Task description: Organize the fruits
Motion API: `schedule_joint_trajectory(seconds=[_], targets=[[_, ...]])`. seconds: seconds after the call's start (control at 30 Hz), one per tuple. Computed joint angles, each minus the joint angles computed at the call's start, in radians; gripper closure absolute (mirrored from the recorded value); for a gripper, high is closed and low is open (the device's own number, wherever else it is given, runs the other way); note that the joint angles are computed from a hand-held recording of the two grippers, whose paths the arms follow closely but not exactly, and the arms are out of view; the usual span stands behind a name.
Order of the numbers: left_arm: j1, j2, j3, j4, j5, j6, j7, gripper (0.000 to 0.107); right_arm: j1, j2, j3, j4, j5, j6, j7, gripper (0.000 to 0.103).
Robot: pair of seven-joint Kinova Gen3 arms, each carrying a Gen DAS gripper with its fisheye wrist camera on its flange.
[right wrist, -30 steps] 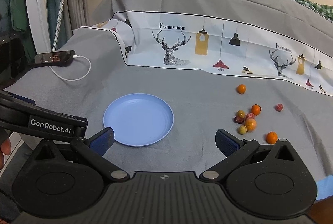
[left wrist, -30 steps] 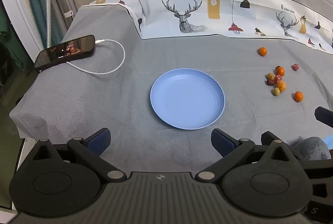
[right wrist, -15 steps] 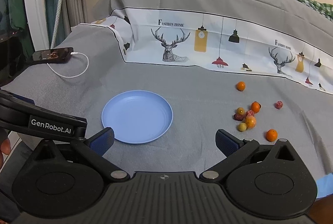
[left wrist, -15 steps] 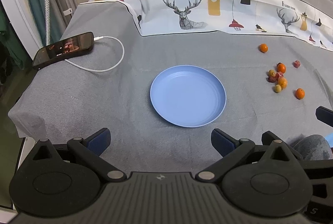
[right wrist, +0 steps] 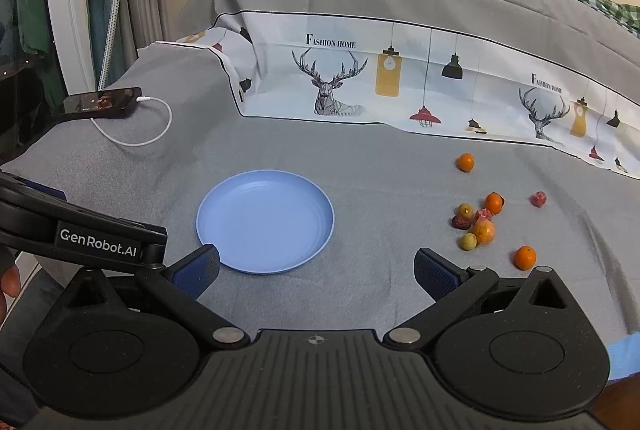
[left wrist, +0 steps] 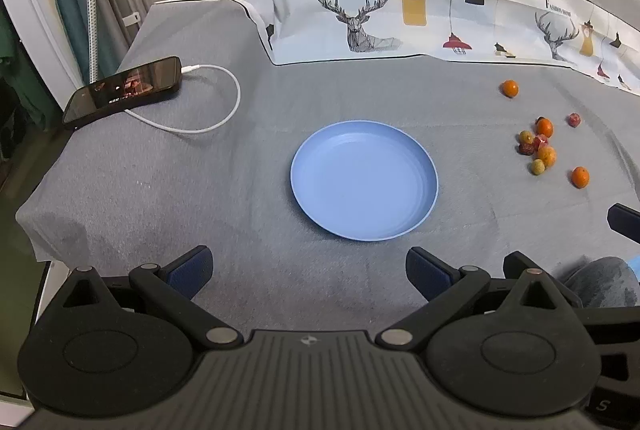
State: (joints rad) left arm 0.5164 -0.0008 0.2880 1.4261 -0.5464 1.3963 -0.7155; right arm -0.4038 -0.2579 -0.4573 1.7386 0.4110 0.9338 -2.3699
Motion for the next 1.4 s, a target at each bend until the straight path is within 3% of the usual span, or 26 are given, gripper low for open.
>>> schedule_joint_trajectory(seconds=[0.5, 0.87, 1.1, 1.23, 1.4], targets=[[0.005, 0.061, -0.033, -0.036, 0.01, 0.02, -0.045, 0.005, -0.005, 0.023, 0.07, 0.046, -0.064, -0.074, 0.036, 0.001], [0.062, 0.205, -0.083, -0.149, 0.045, -0.019, -0.145, 0.005, 0.147, 0.02, 0.088, 0.151, 0.083, -0.078, -0.247, 0.001], [0.111, 0.352, -0.134, -0.28, 0.105, -0.054, -0.201, 0.005, 0.21, 0.141, 0.211, 0.163, 0.157, -0.072, -0.37, 0.0], [0.139, 0.45, -0.166, -0.384, 0.129, -0.055, -0.256, 0.005, 0.217, 0.263, 0.315, 0.156, 0.175, -0.138, -0.379, 0.001], [0.164, 0.593, -0.218, -0.582, 0.163, 0.01, -0.313, 0.005, 0.212, 0.39, 0.422, 0.138, 0.172, -0.244, -0.409, 0.001]])
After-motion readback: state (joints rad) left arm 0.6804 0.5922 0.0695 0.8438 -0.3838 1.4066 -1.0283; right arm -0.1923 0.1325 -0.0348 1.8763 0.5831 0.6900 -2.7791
